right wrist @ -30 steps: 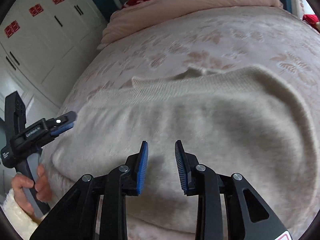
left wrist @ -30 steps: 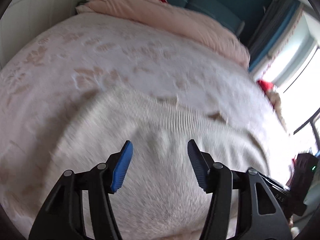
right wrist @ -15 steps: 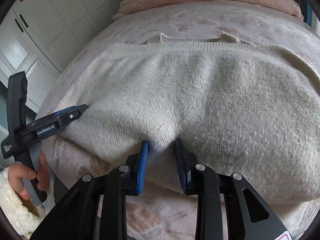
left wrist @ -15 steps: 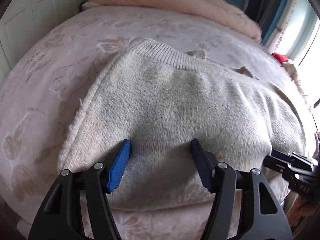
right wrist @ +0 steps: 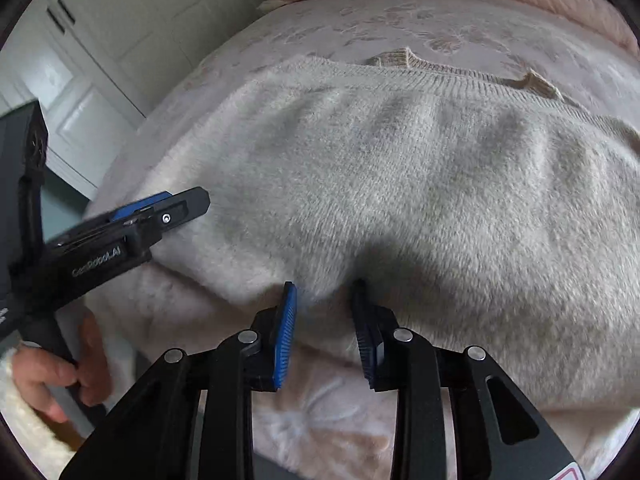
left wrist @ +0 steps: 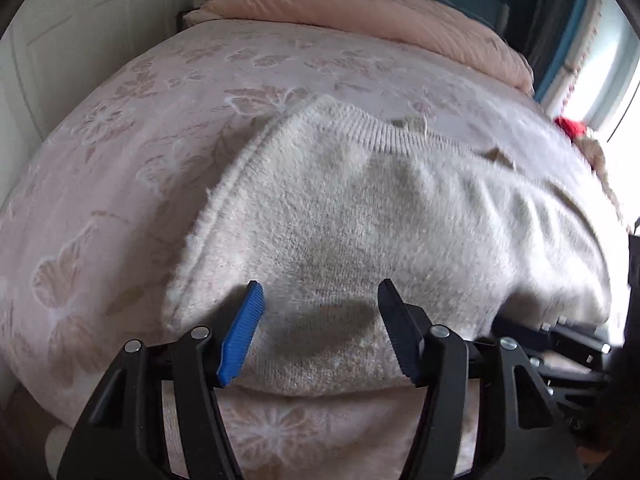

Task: Fold small clothes

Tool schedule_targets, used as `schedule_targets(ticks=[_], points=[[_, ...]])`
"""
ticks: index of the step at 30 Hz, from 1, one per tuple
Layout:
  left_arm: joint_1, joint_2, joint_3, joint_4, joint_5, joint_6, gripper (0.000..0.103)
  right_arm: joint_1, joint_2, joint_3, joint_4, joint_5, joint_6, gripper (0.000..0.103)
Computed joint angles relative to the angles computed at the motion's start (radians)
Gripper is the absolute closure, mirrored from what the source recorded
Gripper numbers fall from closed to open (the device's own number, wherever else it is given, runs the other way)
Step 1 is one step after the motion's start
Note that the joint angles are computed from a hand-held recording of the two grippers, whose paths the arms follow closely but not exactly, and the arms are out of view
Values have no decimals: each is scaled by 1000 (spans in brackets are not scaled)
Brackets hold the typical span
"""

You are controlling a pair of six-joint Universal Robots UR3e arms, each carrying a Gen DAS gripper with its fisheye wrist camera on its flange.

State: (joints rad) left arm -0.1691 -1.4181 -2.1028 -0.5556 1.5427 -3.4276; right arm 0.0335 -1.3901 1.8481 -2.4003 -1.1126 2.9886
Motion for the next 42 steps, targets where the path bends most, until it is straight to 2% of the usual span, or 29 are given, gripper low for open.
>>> schedule_targets(ticks=[3, 5, 7, 9, 10, 12, 13, 15, 16, 18, 19, 20, 21, 24, 25, 27, 28, 29, 30, 31, 32, 34, 36, 39, 40, 42], points=[[-3, 17, 53, 2, -52, -46, 43, -72, -94, 43, -30, 40, 38, 75], [-57, -65, 147, -1, -51, -67, 41, -97, -94, 22, -59, 6, 68, 75], [-148, -196, 263, -32, 31, -57, 34, -117, -73, 3, -60, -51, 65, 75], [-193, -309, 325, -64, 78, -33, 34, -167, -56, 31, -63, -124, 44, 75], [-194, -336, 314, -53, 88, -35, 32, -219, -74, 88, -79, -138, 23, 85], [-168, -318, 211, 85, 63, -31, 32, -389, -167, 225, -65, 14, -52, 94], [-150, -292, 189, 92, 35, -33, 33, -459, -210, 259, -24, 41, -81, 103], [-123, -234, 178, 64, 0, -47, 34, -566, -293, 275, 71, 55, -125, 103], [-109, -205, 177, 67, -8, -56, 33, -599, -322, 266, 94, 63, -132, 90], [-68, -189, 207, 65, -29, -52, 30, -605, -307, 206, 72, 26, -115, 75], [-44, -199, 240, 45, -41, -52, 28, -609, -277, 163, 59, 28, -110, 66], [-17, -219, 278, 25, -60, -52, 28, -602, -218, 97, 35, 22, -90, 53], [21, -252, 327, 0, -86, -53, 26, -586, -153, 27, 16, 2, -70, 47], [105, -391, 501, -110, -133, -41, 23, -511, 60, -200, -28, -95, -41, 40], [123, -434, 545, -134, -143, -36, 23, -478, 140, -296, -13, -135, -27, 34], [151, -524, 633, -166, -159, -42, 23, -429, 297, -474, 28, -201, -12, 31], [160, -548, 649, -161, -169, -34, 34, -423, 346, -536, 58, -225, -27, 31], [161, -583, 688, -178, -167, -14, 48, -402, 389, -577, 70, -256, -29, 37], [149, -636, 768, -248, -130, 9, 86, -394, 413, -590, 73, -253, -40, 53], [149, -661, 807, -285, -131, 20, 93, -396, 426, -603, 96, -232, -60, 97], [151, -664, 805, -266, -133, 23, 93, -401, 429, -616, 110, -208, -55, 96], [154, -656, 797, -219, -105, 32, 93, -443, 373, -534, 13, -133, -12, 97], [174, -660, 791, -203, -107, 21, 93, -478, 373, -519, -38, -115, 34, 97], [181, -742, 840, -251, -92, 23, 92, -455, 513, -664, 112, -191, -10, 95], [176, -746, 828, -225, -83, 20, 90, -444, 511, -657, 84, -213, -18, 94], [173, -721, 822, -229, -91, 13, 86, -437, 465, -652, 98, -206, 7, 84]])
